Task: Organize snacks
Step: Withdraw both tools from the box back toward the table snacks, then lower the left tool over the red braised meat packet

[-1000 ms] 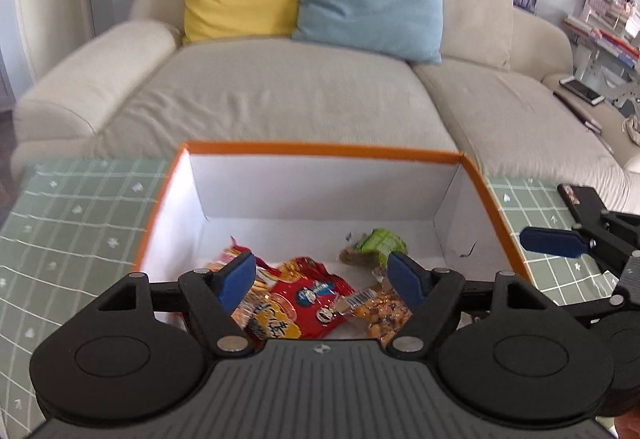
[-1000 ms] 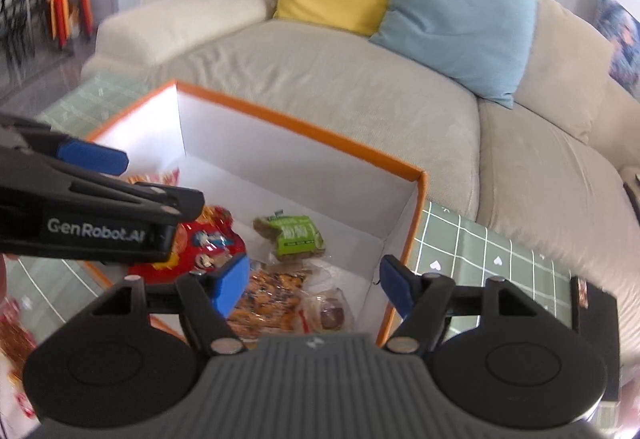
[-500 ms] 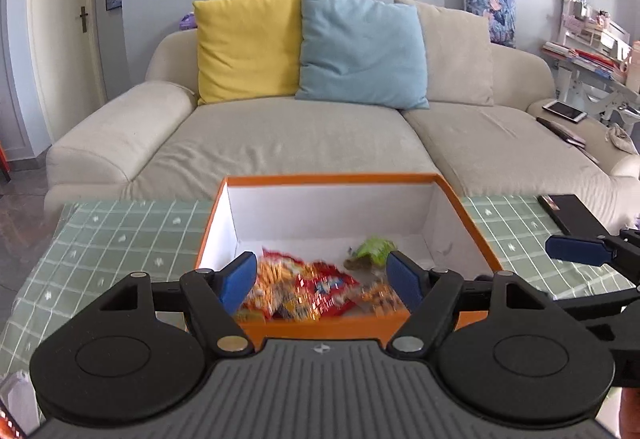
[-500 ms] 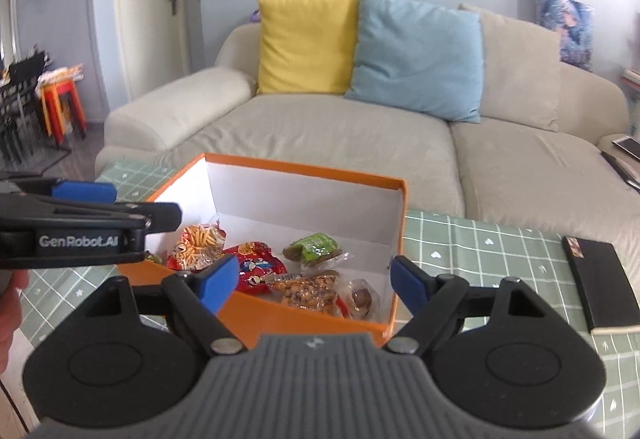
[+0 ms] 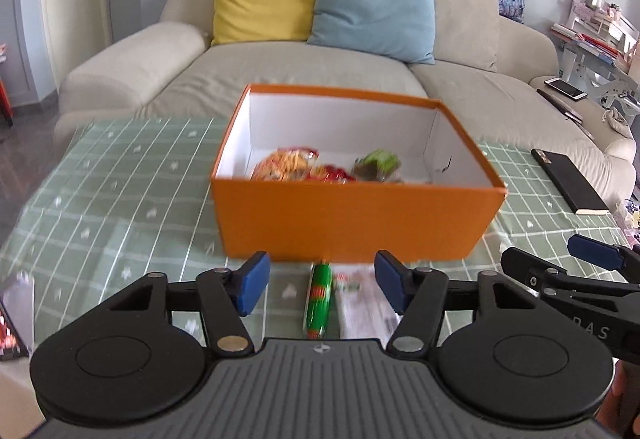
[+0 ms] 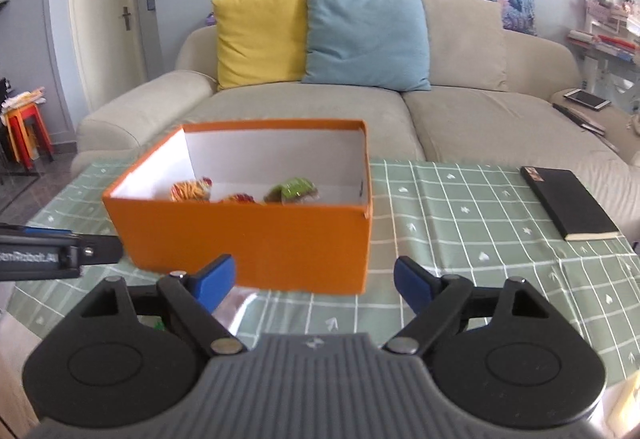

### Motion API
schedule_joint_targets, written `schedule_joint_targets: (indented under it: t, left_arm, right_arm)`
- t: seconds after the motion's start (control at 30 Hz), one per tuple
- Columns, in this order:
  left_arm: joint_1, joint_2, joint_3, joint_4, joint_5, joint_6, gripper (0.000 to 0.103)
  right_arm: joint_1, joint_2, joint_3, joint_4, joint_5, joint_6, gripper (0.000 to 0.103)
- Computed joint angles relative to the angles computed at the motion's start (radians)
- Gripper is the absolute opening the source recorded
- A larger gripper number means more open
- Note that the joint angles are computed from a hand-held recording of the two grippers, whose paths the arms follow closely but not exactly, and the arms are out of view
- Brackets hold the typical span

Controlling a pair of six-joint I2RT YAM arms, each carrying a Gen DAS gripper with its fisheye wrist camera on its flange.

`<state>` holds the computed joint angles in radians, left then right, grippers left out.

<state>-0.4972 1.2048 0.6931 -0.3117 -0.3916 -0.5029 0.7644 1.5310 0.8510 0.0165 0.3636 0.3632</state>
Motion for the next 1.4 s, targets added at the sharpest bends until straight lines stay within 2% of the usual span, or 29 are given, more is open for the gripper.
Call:
schedule_joint_targets:
  t: [0.13, 0.2, 0.33, 0.47, 0.6, 0.77, 0.87, 1.03, 1.1, 1.17, 1.27, 1.3, 1.37, 1.4]
  left_arm:
    - [-0.021, -0.048, -0.070, -0.005, -0.005, -0.042, 0.066]
    - [-0.023, -0.056, -0.099, -0.005, 0.011, -0.051, 0.064]
    - [-0.024, -0.075, -0.167, 0.029, 0.036, -0.065, 0.064]
    - [0.038, -0.065, -0.201, 0.064, 0.149, -0.060, 0.064]
    - [0.069, -0.055, -0.228, 0.103, 0.176, -0.039, 0.064]
    - [0.103, -0.018, -0.217, 0.085, 0.170, -0.055, 0.064]
    - [0.148, 0.013, -0.203, 0.064, 0.207, -0.057, 0.064]
    - [0.172, 0.064, -0.189, 0.032, 0.199, -0.098, 0.073]
    - [0.165, 0.077, -0.179, 0.012, 0.177, -0.111, 0.081]
    - [0.155, 0.109, -0.159, -0.020, 0.150, -0.119, 0.083]
    - [0.174, 0.125, -0.158, -0.014, 0.179, -0.118, 0.084]
    - [0.179, 0.126, -0.159, -0.005, 0.185, -0.115, 0.084]
    - [0.177, 0.130, -0.165, 0.023, 0.178, -0.107, 0.076]
    - [0.171, 0.136, -0.164, 0.034, 0.164, -0.095, 0.068]
  right_arm:
    - [0.024, -0.005, -0.056, 0.036, 0.000, 0.066, 0.084]
    - [0.032, 0.008, -0.070, 0.047, -0.010, 0.070, 0.090]
    - [0.037, 0.058, -0.051, 0.015, -0.063, 0.074, 0.090]
    - [0.041, 0.101, -0.042, 0.009, -0.088, 0.054, 0.090]
    - [0.044, 0.129, -0.032, 0.002, -0.091, 0.036, 0.088]
    - [0.030, 0.161, -0.021, 0.019, -0.137, 0.034, 0.084]
    - [0.032, 0.170, -0.020, 0.044, -0.183, 0.015, 0.079]
    - [0.048, 0.213, 0.003, 0.051, -0.253, -0.023, 0.080]
    - [0.053, 0.238, 0.021, 0.036, -0.271, -0.028, 0.086]
    - [0.059, 0.259, 0.034, 0.025, -0.280, -0.032, 0.089]
    - [0.061, 0.289, 0.056, 0.006, -0.293, -0.037, 0.090]
    - [0.063, 0.295, 0.059, 0.005, -0.295, -0.040, 0.090]
    - [0.064, 0.303, 0.058, 0.017, -0.299, -0.051, 0.090]
    - [0.064, 0.304, 0.056, 0.025, -0.299, -0.057, 0.088]
